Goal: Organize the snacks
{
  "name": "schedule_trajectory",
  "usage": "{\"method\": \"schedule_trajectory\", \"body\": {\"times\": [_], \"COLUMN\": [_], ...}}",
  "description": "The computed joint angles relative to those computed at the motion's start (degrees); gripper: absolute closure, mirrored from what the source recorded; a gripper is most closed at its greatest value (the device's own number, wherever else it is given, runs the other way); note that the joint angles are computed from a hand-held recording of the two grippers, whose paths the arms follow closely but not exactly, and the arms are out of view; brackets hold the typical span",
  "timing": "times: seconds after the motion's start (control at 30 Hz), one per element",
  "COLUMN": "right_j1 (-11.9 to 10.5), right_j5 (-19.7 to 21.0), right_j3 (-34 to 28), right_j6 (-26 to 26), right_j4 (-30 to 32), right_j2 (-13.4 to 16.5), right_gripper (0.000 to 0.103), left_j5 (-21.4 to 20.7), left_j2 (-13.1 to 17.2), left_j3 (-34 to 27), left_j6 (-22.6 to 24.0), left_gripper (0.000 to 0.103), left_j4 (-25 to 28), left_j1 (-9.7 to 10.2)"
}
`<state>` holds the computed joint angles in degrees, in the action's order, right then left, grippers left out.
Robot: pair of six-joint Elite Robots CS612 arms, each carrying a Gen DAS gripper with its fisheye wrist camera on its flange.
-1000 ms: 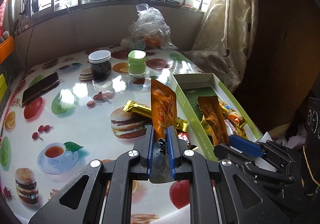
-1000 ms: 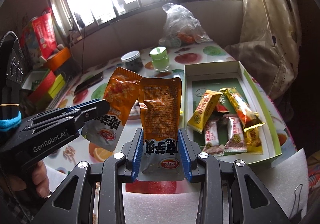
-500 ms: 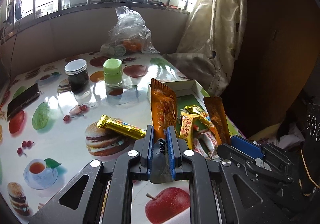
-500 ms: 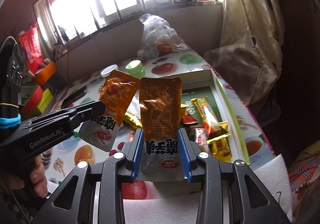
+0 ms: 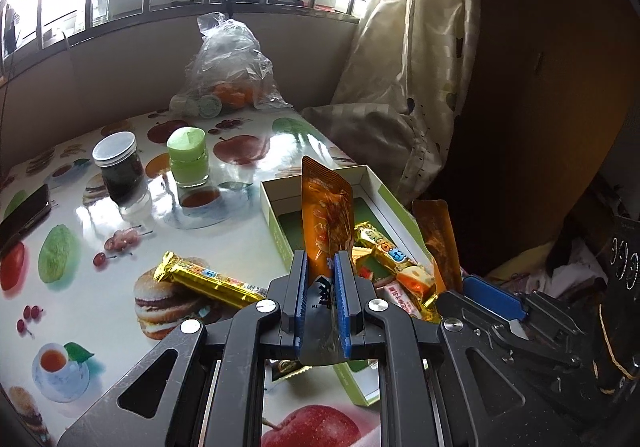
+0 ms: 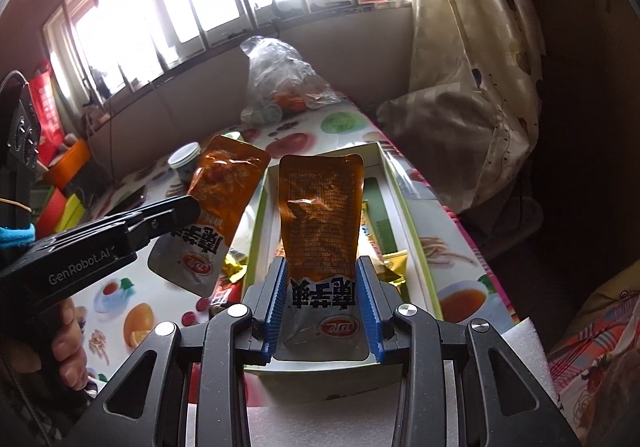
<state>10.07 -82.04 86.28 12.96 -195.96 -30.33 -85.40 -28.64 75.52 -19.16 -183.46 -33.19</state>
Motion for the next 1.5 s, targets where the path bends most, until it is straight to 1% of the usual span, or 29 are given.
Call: {"method": "schedule_trajectory", "body": {"times": [0.33, 0.6, 0.77, 1.03, 1.2, 1.5], "right_j1": [-0.7, -0.8, -0.5, -0.5, -0.3, -0.2], "right_j5": [-1.3, -1.6, -3.2, -3.5, -4.8, -5.6], "right_j3": [-1.2, -3.0, -4.1, -5.5, -6.4, -7.6], "right_j6": [0.5, -0.1, -1.3, -1.9, -2.7, -3.4], "right_j4": [2.3, 5.4, 7.0, 9.0, 9.6, 10.3], "right_j2": [0.6, 1.5, 2.1, 2.8, 3.2, 3.9], "right_gripper": [0.07, 0.07, 0.07, 0.069, 0.068, 0.066], "left_j5": [-2.8, -3.8, -4.7, -5.1, -5.4, -7.0], "left_j2": [2.1, 3.7, 4.7, 5.4, 6.0, 6.7], "left_j3": [-4.1, -6.9, -8.7, -10.2, -11.3, -12.5], "left_j6": [-0.7, -1.0, -1.2, -1.3, -1.4, -3.6], "left_gripper": [0.089, 0.089, 0.089, 0.087, 0.086, 0.084], "left_j4": [3.7, 6.5, 8.5, 10.2, 11.2, 12.9], "left_j1": [0.45, 0.55, 0.7, 0.79, 0.77, 1.19]}}
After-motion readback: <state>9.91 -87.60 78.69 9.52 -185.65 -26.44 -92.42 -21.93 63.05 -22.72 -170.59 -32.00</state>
